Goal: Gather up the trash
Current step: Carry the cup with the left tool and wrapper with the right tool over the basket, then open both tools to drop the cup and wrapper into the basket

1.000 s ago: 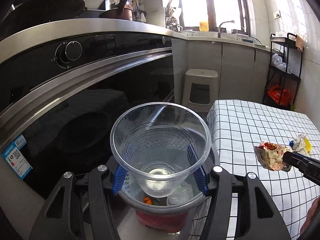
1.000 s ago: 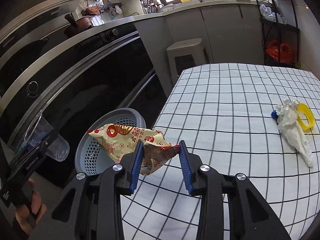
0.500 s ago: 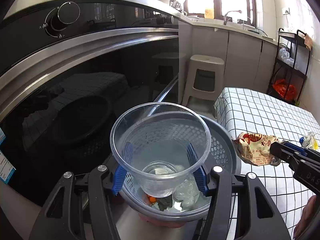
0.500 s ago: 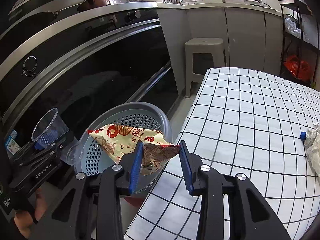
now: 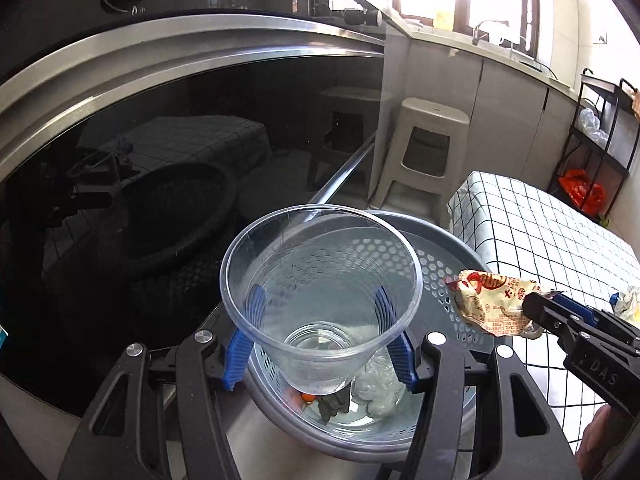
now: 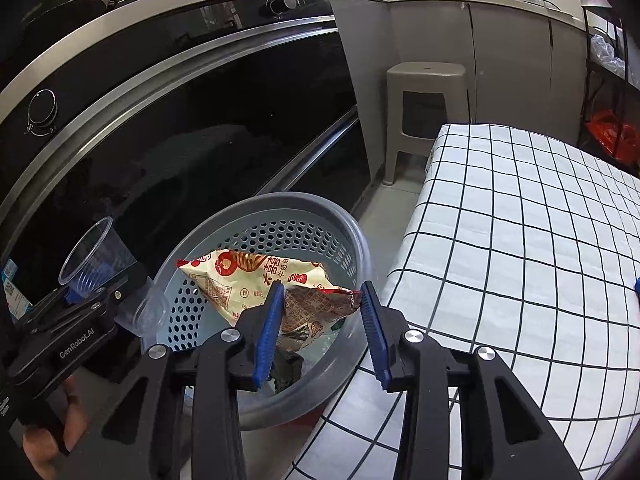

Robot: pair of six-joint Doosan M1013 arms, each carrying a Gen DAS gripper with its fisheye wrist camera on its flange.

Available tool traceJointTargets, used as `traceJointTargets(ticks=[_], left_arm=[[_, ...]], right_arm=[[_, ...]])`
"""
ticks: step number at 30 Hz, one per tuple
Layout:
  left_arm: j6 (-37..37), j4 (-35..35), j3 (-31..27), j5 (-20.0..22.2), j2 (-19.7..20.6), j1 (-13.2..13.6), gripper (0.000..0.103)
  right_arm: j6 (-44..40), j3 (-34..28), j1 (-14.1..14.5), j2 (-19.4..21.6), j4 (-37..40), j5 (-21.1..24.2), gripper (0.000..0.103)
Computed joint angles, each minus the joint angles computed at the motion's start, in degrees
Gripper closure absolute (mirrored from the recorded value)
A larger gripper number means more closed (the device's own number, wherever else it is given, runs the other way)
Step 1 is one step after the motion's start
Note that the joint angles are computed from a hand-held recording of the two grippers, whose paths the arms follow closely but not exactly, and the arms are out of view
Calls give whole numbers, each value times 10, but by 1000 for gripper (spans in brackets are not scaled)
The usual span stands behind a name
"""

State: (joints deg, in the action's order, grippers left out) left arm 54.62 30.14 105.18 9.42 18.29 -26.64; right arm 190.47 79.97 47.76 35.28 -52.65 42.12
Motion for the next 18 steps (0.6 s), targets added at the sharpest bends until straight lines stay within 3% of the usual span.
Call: traceJointTargets(ticks=[6, 8, 11, 18], left_arm=[[2, -8, 0, 1, 1, 3, 45], [-6, -1, 1, 2, 0, 3, 40], [-29, 18, 4, -1, -2, 4, 30], [-58, 48, 7, -3, -5, 4, 27]], right_arm=[[-18, -16, -2, 8, 9, 3, 62], [-24, -20, -2, 10, 12, 5, 59], [-26, -23, -2, 11, 7, 4, 37], [-21, -24, 3, 11, -6, 19, 37]])
